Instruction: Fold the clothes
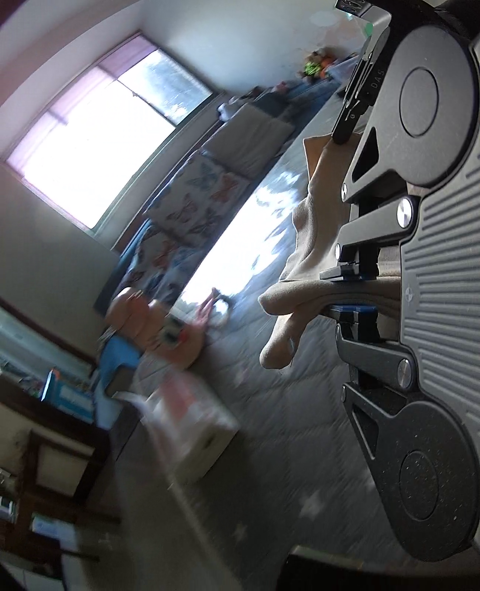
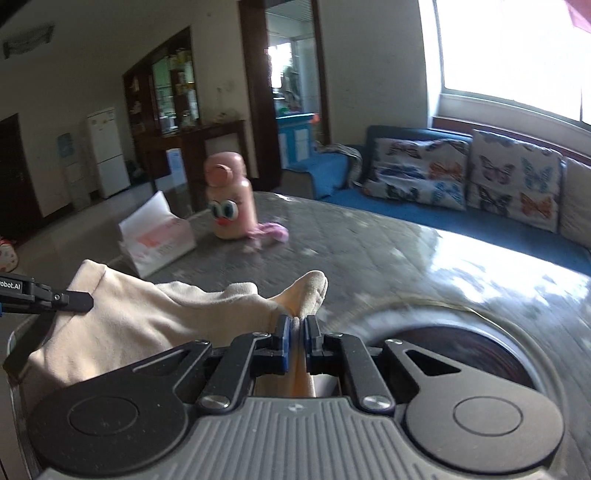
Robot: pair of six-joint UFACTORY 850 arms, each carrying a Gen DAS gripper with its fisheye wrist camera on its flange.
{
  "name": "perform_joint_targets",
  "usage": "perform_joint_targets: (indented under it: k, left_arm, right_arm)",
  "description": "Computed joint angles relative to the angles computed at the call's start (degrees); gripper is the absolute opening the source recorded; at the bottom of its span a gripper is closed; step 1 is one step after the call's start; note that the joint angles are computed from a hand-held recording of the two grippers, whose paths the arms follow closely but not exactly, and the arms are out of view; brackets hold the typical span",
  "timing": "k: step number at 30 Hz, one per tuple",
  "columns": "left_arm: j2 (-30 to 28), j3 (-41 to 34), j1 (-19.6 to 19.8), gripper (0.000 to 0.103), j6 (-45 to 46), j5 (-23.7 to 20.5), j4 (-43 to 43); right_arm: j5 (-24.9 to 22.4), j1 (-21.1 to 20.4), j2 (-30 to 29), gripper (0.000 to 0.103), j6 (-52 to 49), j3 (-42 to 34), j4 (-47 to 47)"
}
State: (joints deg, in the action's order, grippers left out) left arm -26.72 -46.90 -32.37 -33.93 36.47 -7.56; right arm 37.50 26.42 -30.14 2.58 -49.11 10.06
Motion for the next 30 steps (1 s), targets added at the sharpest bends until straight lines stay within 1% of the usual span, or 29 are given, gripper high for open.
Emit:
perform_joint_targets:
  k: [5,8,11,12,14,16,20,22,25,30]
  left_arm:
    - [0.6,1.4,1.5,0.013,1.4,0.1,-3.2]
    - [-0.6,0.7,2.3,0.014,1.0,-2.2,-3.9]
    - [-1.2,0.8,2.6,0.018,1.8,-3.2,-5.4]
    - [-1.0,1.0,2.5,0.023,2.8,-2.9,-6.3]
    - [-0.6,1.6,2.4,0.029,4.7,-2.1,-7.9]
    - [-0.2,1.9,2.2,0.030,6.4,-0.9,-8.7]
    - [-0.8,1.1,1.7,0.029,6.5,0.1,-6.6]
    - [-1.8,0.0,1.4,0.027,5.6,-0.7,-5.1]
    - [-3.5,-1.8,1.3,0.027,4.5,-1.9,-3.3]
    - [-5.8,-4.4,1.5,0.027,4.4,-4.6,-2.5]
  right_arm:
    - [-2.4,1.0,-4.2,0.007,0.8,-6.1,-2.0]
    - [-4.6,1.3,-6.9,0.008,0.5,-9.4,-2.0]
    - [-7.4,1.5,-9.2,0.009,-2.0,-12.2,0.3]
    - [-7.6,1.6,-9.4,0.010,-2.7,-12.3,0.9]
    - [-7.9,1.8,-9.4,0.011,-3.4,-12.2,1.1]
    - [-7.9,1.9,-8.9,0.011,-3.0,-11.7,0.1]
    - [-8.6,1.9,-7.3,0.011,1.6,-9.8,-6.8]
    - [-9.1,2.1,-6.7,0.011,4.6,-8.8,-10.8]
    - [-9.8,2.5,-6.5,0.011,6.4,-7.9,-13.8]
    - [-12.0,2.6,-7.8,0.011,5.9,-8.5,-13.7]
